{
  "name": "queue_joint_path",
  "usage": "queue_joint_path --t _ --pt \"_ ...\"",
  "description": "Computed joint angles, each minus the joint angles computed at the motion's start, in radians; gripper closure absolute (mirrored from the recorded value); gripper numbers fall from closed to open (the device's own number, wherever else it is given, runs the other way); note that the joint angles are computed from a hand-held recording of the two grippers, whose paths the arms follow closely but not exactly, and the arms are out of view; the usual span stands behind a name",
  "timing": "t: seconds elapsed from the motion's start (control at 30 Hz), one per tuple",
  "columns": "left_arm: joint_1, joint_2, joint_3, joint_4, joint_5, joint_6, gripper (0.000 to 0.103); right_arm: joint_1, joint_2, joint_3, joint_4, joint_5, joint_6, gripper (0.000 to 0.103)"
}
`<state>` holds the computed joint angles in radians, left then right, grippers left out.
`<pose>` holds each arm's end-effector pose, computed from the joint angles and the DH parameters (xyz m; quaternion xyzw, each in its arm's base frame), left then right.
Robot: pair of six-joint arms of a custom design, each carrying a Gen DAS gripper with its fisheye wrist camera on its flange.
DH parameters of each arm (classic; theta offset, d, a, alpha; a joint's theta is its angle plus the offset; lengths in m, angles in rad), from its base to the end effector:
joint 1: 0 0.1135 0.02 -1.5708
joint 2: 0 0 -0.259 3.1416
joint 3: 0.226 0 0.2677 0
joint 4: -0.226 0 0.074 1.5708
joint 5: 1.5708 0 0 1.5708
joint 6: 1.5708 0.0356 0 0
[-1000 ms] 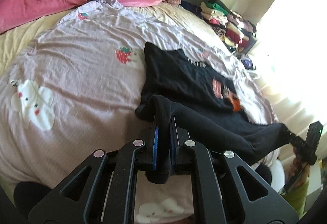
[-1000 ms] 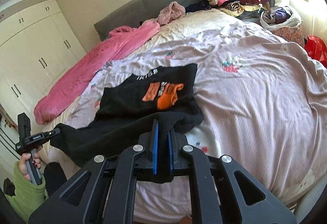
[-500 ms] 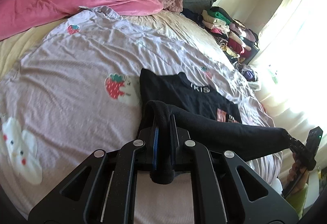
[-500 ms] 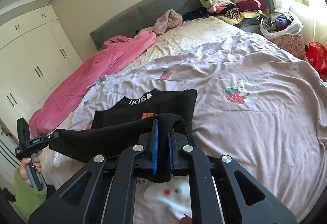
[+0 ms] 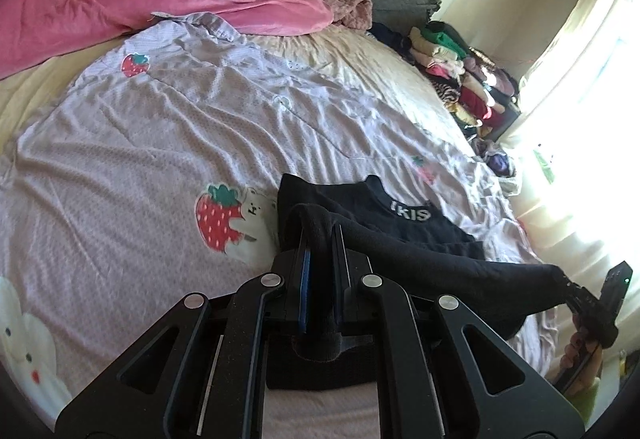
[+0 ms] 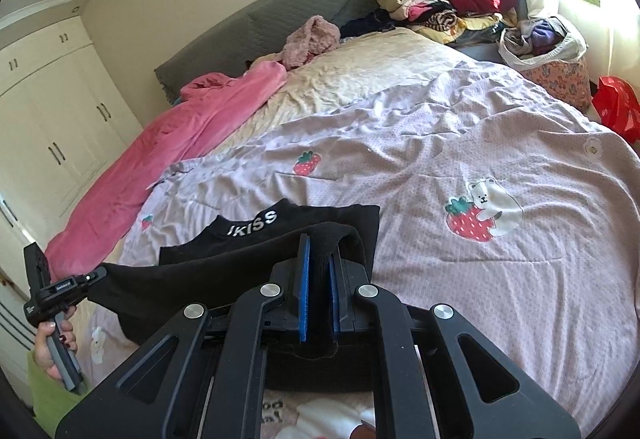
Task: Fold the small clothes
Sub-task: 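Lift the hem with both grippers and fold it toward the collar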
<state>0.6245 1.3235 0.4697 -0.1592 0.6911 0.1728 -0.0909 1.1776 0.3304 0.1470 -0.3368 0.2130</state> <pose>0.1974 0.1143 0.1213 -0.1117 0.9024 -0.1995 0.3651 0.2209 -0.0083 0.1276 0.0655 0.8943 0.1771 0.4057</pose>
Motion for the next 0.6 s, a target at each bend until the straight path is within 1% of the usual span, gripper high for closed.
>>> queue_joint_path --t 0.2,0.37,0.43,0.47,0.53,0.57,0.6 --pt "-0.051 0.133 0.002 0.134 -0.065 -0.03 0.1 0.042 0.178 0.046 0.092 0.083 0.017 0.096" --pt "-0.067 0.232 0.012 0.212 -0.094 -0.039 0.1 0.077 0.29 0.072 0.152 0.148 0.025 0.096" --pt "-0.072 0.253 0.011 0.24 -0.106 -0.043 0.096 0.087 0.339 0.085 0.173 0.171 0.025 0.096" --pt "-0.074 0.26 0.007 0.258 -0.118 -0.044 0.089 0.091 0.362 0.091 0.183 0.179 0.024 0.095" --pt "-0.069 0.258 0.0 0.267 -0.119 -0.038 0.07 0.094 0.39 0.091 0.201 0.193 0.029 0.086" --pt "-0.063 0.246 -0.005 0.261 -0.112 -0.031 0.063 0.092 0.395 0.084 0.215 0.196 0.032 0.074" --pt "-0.06 0.229 -0.012 0.258 -0.108 -0.029 0.062 0.089 0.395 0.079 0.221 0.196 0.033 0.055"
